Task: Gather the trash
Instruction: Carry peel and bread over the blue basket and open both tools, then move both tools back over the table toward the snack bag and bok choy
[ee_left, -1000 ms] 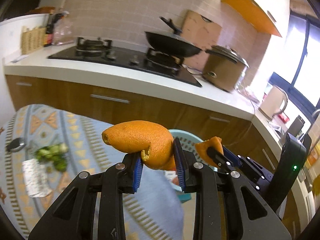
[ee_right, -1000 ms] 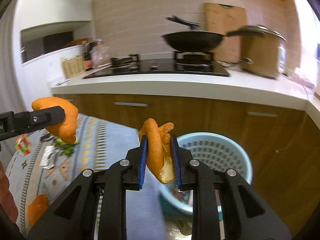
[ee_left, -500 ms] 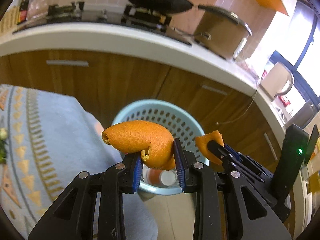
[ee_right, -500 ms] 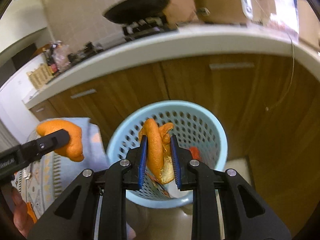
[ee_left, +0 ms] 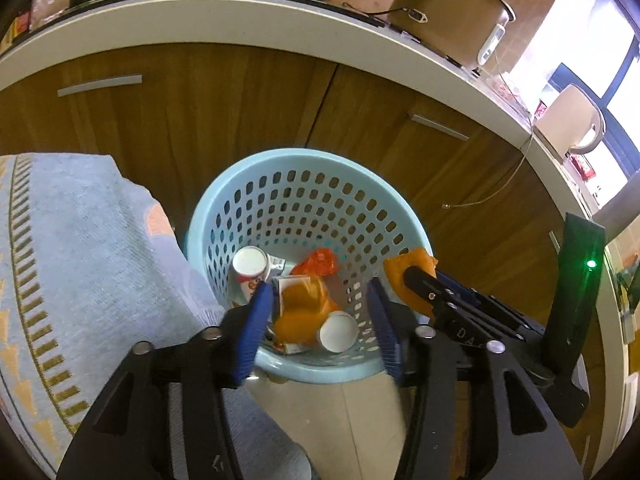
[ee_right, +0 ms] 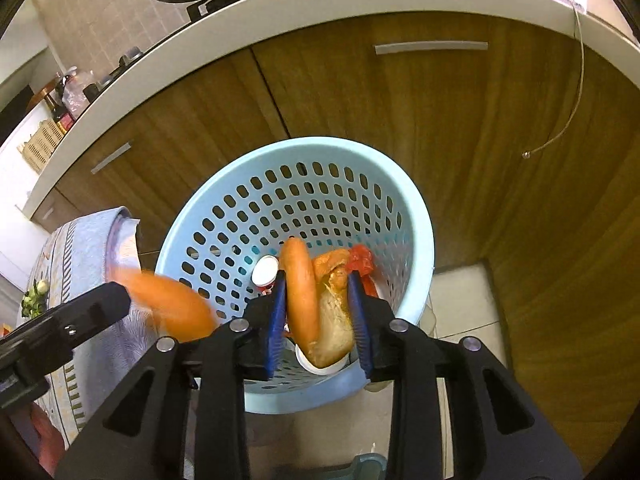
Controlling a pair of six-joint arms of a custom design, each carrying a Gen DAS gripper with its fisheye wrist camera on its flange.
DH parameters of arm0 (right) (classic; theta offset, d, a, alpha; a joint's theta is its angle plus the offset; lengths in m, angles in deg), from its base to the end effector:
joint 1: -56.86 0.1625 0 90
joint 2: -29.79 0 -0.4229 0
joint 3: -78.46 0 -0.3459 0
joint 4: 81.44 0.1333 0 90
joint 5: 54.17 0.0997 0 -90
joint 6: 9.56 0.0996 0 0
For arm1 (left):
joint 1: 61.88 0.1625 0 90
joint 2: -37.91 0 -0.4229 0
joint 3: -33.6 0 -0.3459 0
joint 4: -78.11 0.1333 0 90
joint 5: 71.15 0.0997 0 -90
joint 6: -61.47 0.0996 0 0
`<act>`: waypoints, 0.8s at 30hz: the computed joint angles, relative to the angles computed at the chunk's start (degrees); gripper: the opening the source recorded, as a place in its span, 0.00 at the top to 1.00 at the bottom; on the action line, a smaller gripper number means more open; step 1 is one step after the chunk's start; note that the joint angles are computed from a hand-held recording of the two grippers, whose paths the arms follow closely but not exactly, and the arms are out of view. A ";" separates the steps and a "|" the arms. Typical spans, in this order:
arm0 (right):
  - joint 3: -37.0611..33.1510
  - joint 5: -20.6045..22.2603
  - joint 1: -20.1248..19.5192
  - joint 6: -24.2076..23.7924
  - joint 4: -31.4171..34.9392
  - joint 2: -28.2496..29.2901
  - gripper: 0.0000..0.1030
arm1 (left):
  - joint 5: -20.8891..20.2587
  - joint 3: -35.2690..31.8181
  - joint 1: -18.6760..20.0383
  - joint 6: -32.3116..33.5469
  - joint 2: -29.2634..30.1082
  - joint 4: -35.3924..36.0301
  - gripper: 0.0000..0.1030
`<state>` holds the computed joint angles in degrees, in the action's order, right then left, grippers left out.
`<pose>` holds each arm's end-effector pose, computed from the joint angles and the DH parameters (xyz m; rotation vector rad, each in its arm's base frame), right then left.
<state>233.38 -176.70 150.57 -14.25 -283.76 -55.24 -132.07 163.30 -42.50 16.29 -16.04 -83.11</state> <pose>0.0981 -0.2801 0.2643 -0.0961 -2.4326 0.9329 -0.3421 -0.3129 0.0745 0.6341 2.6808 -0.5473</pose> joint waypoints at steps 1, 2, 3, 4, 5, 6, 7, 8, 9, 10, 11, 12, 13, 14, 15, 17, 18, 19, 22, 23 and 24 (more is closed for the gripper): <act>0.07 -0.13 -0.04 0.02 -0.20 -0.02 0.67 | 0.12 0.07 -0.12 0.04 -0.02 -0.31 0.48; 0.21 -0.16 -0.05 0.09 -0.62 -0.08 0.63 | 0.44 0.17 -0.25 0.00 0.01 -0.68 0.47; 0.39 -0.07 0.05 -0.07 -1.27 -0.07 0.59 | 0.68 0.36 -0.33 -0.05 -0.21 -0.83 0.47; 0.47 -0.05 0.21 -0.32 -1.64 -0.13 0.59 | 0.72 0.33 -0.42 -0.13 -0.36 -0.73 0.47; 0.49 -0.28 0.64 -0.58 -1.99 -0.18 0.59 | 0.85 0.55 -0.53 -0.27 -0.66 -0.81 0.47; 0.47 -0.56 0.96 -0.65 -2.17 -0.29 0.59 | 0.93 0.71 -0.74 -0.54 -1.08 -0.56 0.47; 0.47 -0.80 1.40 -0.45 -2.22 -0.39 0.59 | 1.04 0.96 -0.86 -0.84 -1.42 -0.60 0.47; 0.40 -0.56 1.40 -0.47 -1.95 -0.74 0.59 | 1.09 1.00 -0.99 -1.07 -1.65 -0.49 0.47; 0.43 -0.38 1.58 -0.47 -1.84 -1.00 0.59 | 1.20 1.25 -1.23 -1.34 -2.07 -0.48 0.47; 0.37 -0.69 2.08 -0.35 -1.69 -1.09 0.59 | 1.30 1.37 -1.45 -1.51 -2.26 -0.50 0.47; 0.31 -0.91 2.39 -0.32 -1.57 -1.16 0.59 | 1.52 1.57 -1.72 -1.65 -2.60 -0.43 0.47; 0.26 -1.13 2.90 -0.12 -1.34 -1.23 0.58 | 1.68 1.75 -1.99 -1.76 -2.93 -0.33 0.47; 0.27 -1.20 3.32 0.09 -1.12 -1.35 0.58 | 1.82 2.12 -2.31 -1.96 -3.52 -0.18 0.47; 0.26 -1.33 3.81 0.35 -0.83 -1.46 0.58 | 2.09 2.43 -2.75 -2.34 -4.10 -0.02 0.47; 0.21 -1.50 4.32 0.61 -0.49 -1.52 0.58 | 2.27 2.70 -3.08 -2.66 -4.61 0.12 0.47; 0.10 -1.89 5.66 1.06 0.00 -1.47 0.58 | 2.79 3.41 -3.94 -3.60 -5.97 0.57 0.47; 0.04 -2.31 6.68 1.34 0.09 -1.28 0.58 | 3.10 3.71 -4.38 -4.01 -6.57 0.83 0.47; -0.02 -2.69 7.79 1.64 0.21 -1.09 0.58 | 3.62 4.18 -5.07 -4.63 -7.59 1.43 0.47; -0.35 -3.81 11.20 2.70 0.64 -0.30 0.57 | 5.17 5.65 -7.16 -6.48 -10.18 3.02 0.47; -0.45 -4.27 12.26 3.08 0.70 0.11 0.57 | 5.63 6.14 -7.92 -7.26 -11.09 3.67 0.47; -0.56 -4.90 13.62 3.53 0.64 0.78 0.55 | 6.18 7.03 -8.91 -8.37 -12.47 4.37 0.47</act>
